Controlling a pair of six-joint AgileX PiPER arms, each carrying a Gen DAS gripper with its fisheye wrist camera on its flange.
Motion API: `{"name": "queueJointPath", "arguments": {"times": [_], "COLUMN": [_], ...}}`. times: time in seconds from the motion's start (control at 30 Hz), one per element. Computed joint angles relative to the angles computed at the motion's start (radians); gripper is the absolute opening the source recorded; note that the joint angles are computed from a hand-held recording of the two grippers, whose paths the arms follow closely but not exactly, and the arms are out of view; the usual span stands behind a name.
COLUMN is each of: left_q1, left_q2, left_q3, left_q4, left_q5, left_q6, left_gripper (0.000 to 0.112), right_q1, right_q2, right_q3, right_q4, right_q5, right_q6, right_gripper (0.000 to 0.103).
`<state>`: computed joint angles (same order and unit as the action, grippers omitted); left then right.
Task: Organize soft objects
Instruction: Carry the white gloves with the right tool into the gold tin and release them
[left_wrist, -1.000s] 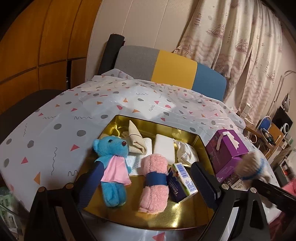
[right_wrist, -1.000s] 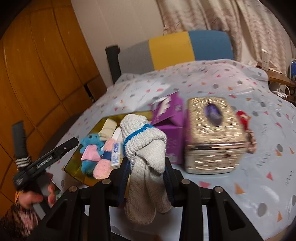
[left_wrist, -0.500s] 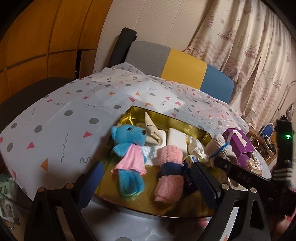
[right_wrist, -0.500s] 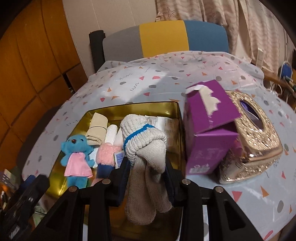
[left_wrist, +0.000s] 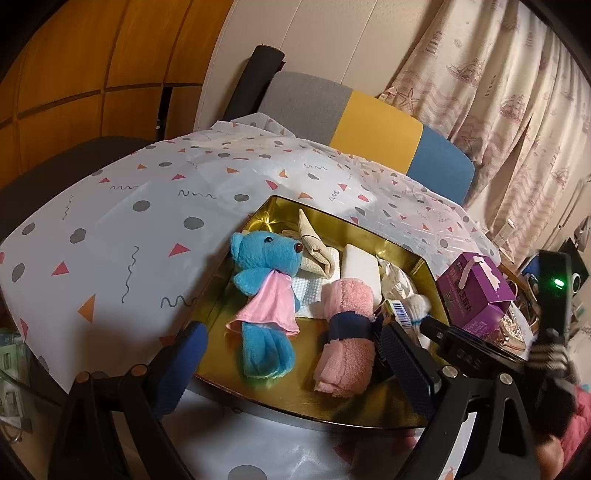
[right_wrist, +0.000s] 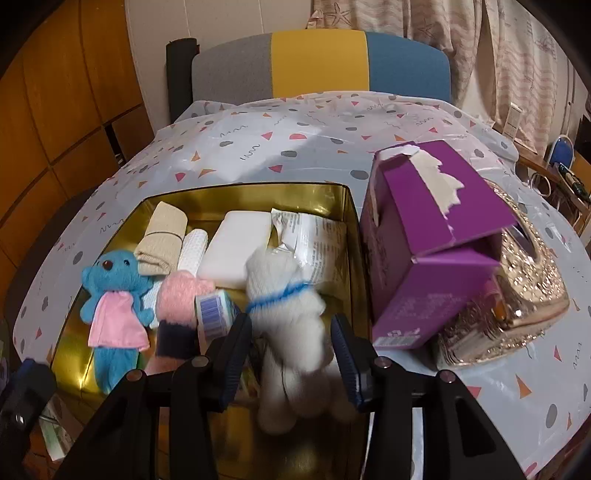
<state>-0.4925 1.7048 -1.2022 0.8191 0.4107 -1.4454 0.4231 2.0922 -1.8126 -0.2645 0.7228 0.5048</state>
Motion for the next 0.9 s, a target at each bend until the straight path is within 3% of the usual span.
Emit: {"name": "queueJointPath", "arguments": {"times": [0.13, 0.4, 0.53, 0.6, 0.67, 0.9], "left_q1": [-0.006, -0.033, -0.048, -0.060, -0.078, -0.138], "left_q2": [0.005, 0.018, 0.027, 0.034, 0.044, 0.063], "left_q3": [-0.003, -0.032, -0.052, -0.065, -0.085, -0.129], "left_q4": [-0.017, -0.065, -0.125, -0.135, -0.153, -0.171], "left_q5": [0.005, 0.006, -0.015, -0.013, 0.000, 0.025], "left_q6": [0.008, 0.053, 0.119, 0.130, 0.155, 0.195], "left_gripper": [0.095, 0.096, 0.096, 0.096, 0.096, 0.097], "right_q1": [0.002, -0.056, -0.093, -0.128, -0.167, -0.307], "right_q2": [-0.095, -0.306, -0.418, -0.469, -0.504, -0.598], "right_q3": [0.149, 0.423, 0.559, 0.621, 0.669, 0.797], "right_q4": [-0.023, 0.193, 0.321, 0.468, 0.629, 0.870], "right_q5": [-0.098, -0.284, -0.369, -0.403, -0.418, -0.432], "right_q6": [0.021, -0.170, -0.336, -0.501, -0.674, -0.914], "right_gripper": [0.045, 0.045, 0.045, 0.045, 0.045, 0.045]}}
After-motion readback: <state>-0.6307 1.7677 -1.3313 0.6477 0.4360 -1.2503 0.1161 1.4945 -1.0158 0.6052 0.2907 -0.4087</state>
